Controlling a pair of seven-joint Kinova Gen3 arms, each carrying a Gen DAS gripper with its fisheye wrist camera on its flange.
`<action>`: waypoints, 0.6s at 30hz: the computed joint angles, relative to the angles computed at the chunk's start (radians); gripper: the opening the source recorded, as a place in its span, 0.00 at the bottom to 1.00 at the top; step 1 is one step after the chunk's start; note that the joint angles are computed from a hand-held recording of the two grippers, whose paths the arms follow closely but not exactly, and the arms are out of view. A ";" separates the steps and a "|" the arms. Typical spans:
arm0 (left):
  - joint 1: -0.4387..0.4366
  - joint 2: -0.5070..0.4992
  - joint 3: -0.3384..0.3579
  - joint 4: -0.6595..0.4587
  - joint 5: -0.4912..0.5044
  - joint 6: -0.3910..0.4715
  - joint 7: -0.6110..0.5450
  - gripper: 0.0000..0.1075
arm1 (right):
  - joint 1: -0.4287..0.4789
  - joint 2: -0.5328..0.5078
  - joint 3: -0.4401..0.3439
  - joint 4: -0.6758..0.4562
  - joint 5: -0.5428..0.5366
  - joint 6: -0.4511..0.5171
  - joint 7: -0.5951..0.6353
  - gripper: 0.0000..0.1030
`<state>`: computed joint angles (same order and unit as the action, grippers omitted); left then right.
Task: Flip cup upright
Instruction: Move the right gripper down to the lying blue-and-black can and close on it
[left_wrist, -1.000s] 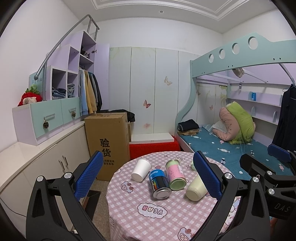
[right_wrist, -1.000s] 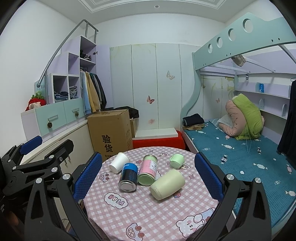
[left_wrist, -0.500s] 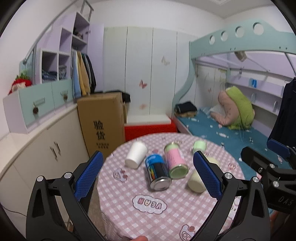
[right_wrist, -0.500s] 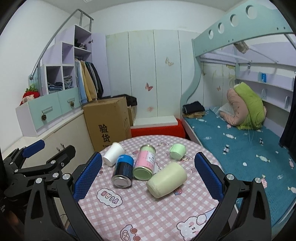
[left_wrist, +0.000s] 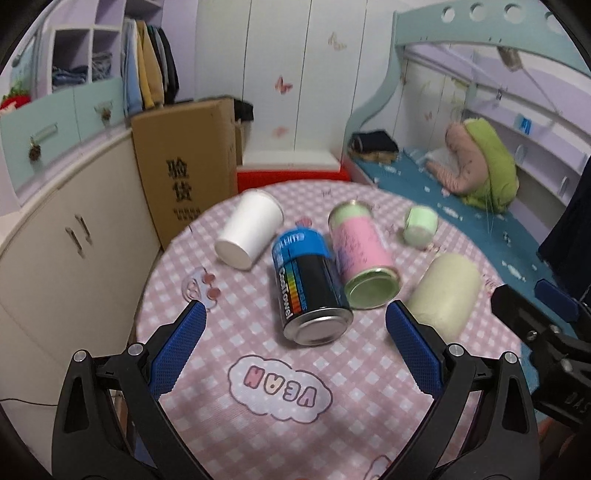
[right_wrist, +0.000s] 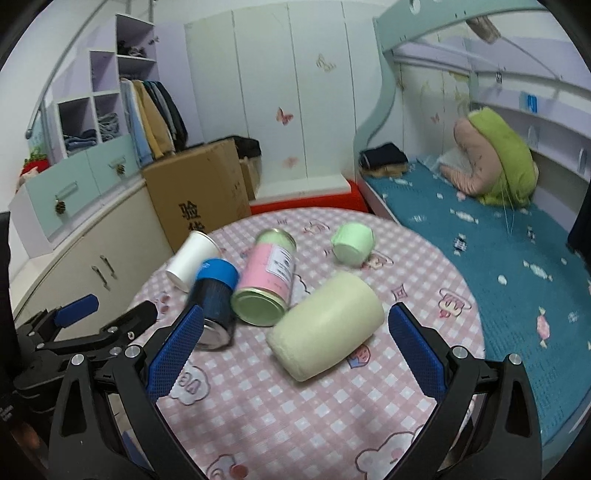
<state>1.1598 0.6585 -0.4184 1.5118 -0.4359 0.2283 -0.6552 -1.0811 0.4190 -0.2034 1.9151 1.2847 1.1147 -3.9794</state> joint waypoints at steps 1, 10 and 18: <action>-0.034 0.013 0.039 -0.026 0.009 0.023 -0.017 0.91 | 0.012 -0.002 0.001 0.004 -0.001 -0.015 0.004 0.93; -0.204 0.131 0.240 -0.227 0.048 0.157 -0.117 0.91 | 0.081 0.019 0.025 0.029 0.014 -0.131 -0.008 0.93; -0.213 0.193 0.251 -0.317 0.045 0.229 -0.138 0.81 | 0.109 0.030 0.041 0.043 0.028 -0.184 -0.022 0.93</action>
<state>0.9469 0.8517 -0.1674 1.1947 -0.3912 0.4578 -0.7934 -0.9723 0.4490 -0.1627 1.9580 1.3129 0.9303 -4.0012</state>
